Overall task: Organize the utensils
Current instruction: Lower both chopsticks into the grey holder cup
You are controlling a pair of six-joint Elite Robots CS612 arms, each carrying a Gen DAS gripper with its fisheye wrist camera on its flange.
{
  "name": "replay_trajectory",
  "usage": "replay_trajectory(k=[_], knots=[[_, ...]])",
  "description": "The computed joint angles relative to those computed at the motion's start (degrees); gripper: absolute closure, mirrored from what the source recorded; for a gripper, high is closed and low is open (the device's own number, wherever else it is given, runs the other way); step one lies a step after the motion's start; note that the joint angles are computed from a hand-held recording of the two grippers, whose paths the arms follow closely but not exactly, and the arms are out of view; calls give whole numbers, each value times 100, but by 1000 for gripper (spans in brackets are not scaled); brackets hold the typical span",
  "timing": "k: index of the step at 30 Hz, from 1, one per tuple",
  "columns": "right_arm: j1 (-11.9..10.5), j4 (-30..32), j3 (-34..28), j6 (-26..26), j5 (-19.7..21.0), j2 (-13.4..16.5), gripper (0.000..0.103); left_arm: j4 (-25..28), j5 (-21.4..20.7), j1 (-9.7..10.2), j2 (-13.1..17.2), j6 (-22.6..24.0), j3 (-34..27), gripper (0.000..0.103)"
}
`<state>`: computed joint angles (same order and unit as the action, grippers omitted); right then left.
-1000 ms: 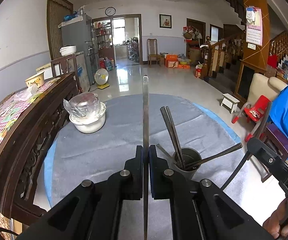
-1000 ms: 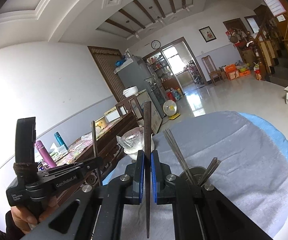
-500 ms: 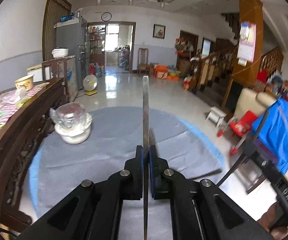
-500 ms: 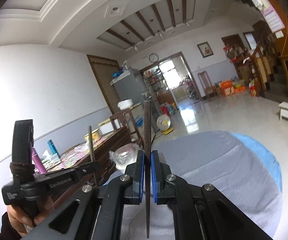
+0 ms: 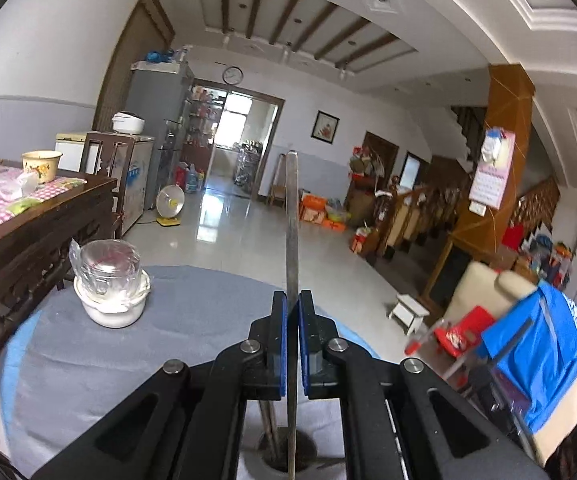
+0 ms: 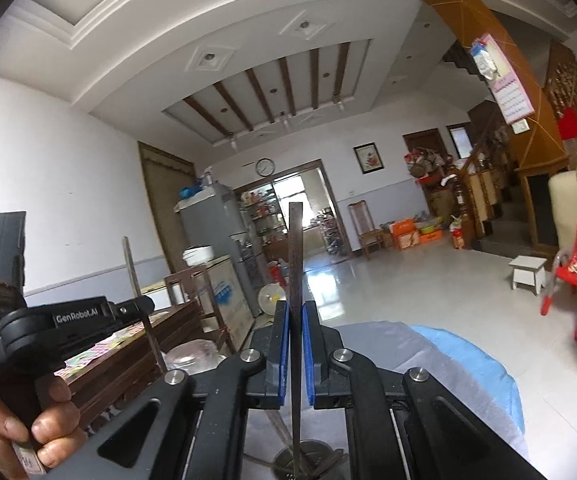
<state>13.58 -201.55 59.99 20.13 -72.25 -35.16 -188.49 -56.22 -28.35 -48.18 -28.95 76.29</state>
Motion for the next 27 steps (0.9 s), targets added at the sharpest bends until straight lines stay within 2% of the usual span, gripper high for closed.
replay_trajectory(k=[6,11,15,21,25,26,27], knots=[[57,145,-214,179,-226,208,96,260,310,24,456,-121,-522,97],[65,272,-205,70,-155,239,96,590,429,55,711,-247,-783,97],[71,371,-196,-139,-78,240,96,688,484,30,801,-258,-808,97],[31,857,-212,-516,239,254,96,917,19,51,863,-154,-802,97],[-52,1802,-335,-889,870,251,94,939,-226,43,766,24,-636,97],[-75,1943,-353,-925,1028,256,94,910,-291,33,732,99,-582,95],[-111,2146,-347,-970,1189,232,93,923,-319,18,674,212,-506,87]])
